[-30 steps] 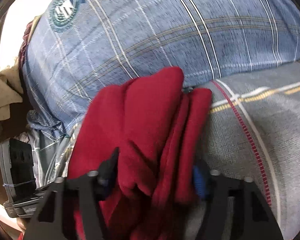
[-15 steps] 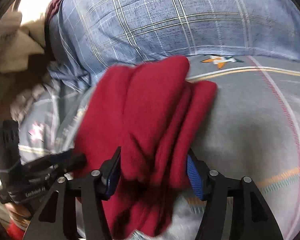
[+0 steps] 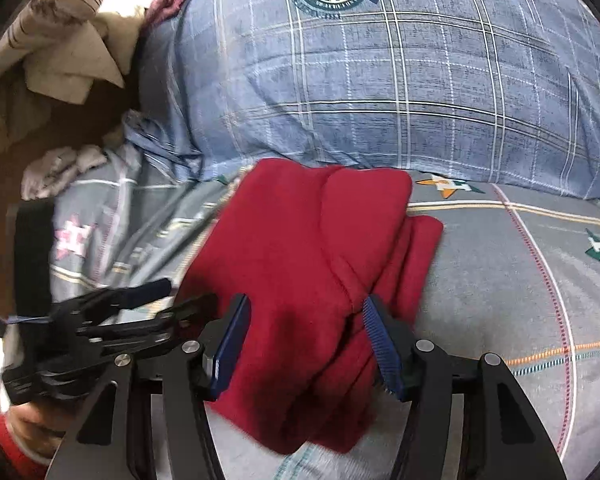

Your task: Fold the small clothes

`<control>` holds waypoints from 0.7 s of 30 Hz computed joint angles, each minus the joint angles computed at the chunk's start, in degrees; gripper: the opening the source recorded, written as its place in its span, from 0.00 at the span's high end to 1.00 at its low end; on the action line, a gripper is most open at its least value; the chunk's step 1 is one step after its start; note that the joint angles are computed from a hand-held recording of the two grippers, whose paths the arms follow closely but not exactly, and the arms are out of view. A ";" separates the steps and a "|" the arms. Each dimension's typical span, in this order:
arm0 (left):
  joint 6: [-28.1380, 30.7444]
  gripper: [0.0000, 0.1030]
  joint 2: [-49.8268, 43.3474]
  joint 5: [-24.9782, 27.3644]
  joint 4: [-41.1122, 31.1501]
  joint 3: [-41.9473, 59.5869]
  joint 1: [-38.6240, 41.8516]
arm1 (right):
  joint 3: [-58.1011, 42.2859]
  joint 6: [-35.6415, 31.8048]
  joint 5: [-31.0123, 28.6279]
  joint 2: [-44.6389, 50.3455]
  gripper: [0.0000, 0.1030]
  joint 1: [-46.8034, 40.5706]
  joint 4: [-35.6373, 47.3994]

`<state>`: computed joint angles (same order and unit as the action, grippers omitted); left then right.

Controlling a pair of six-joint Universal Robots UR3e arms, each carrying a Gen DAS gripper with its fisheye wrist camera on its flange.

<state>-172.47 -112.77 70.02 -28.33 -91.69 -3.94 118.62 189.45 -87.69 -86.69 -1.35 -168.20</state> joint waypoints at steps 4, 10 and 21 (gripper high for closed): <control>0.21 0.32 -1.11 0.02 0.76 0.67 -0.22 | -2.43 0.29 -3.54 5.16 0.42 0.07 2.34; 0.18 0.32 -0.94 1.36 4.27 -0.95 -0.61 | 0.99 0.86 -2.40 2.44 0.42 -1.09 0.95; 0.65 0.31 7.56 1.54 13.32 -12.58 1.70 | 5.58 7.38 -8.69 -6.79 0.25 4.37 -1.41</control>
